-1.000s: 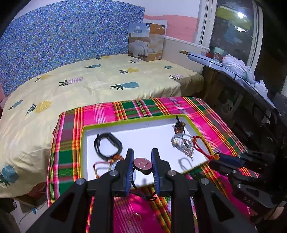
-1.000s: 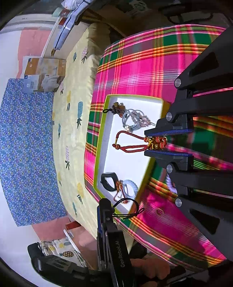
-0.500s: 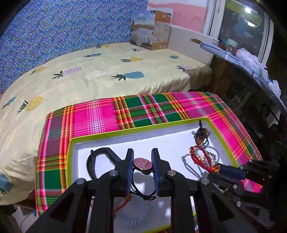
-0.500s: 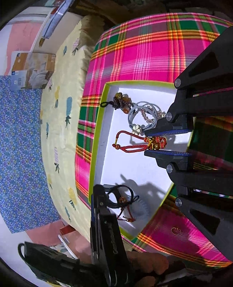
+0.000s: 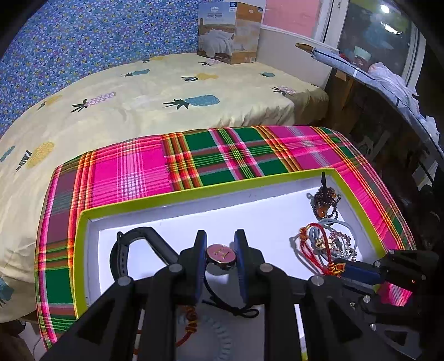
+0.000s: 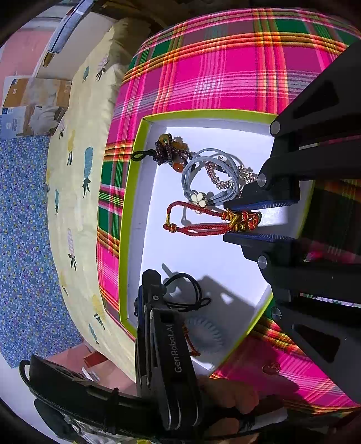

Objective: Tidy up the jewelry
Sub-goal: 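Open the right tool to drop the tassel while the left tool releases the hair tie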

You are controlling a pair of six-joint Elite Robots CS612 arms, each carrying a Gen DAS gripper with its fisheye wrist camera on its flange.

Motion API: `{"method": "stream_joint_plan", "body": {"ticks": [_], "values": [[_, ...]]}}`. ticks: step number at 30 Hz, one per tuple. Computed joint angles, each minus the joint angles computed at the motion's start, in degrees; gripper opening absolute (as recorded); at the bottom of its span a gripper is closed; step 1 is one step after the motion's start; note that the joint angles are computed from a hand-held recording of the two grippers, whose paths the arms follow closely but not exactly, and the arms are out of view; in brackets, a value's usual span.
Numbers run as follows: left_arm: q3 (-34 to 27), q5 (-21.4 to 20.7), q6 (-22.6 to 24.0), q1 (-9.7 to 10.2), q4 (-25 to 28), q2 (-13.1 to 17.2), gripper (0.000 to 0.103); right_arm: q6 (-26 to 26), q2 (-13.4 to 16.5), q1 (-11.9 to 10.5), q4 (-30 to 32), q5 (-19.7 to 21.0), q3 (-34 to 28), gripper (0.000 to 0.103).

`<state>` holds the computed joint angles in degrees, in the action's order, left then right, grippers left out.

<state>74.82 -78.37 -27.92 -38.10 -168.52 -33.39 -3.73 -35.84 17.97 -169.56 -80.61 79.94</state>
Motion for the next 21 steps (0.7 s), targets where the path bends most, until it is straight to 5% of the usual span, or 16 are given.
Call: {"method": "stream_joint_plan", "body": {"ticks": [6, 21], "values": [[0.7, -0.9, 0.1, 0.07, -1.1, -0.3, 0.024, 0.2, -0.4, 0.0, -1.4, 0.4, 0.8, 0.032], [10.8, 2.1, -2.5, -1.55, -8.3, -6.2, 0.025, 2.3, -4.8, 0.4, -9.0, -1.1, 8.5, 0.033]]}}
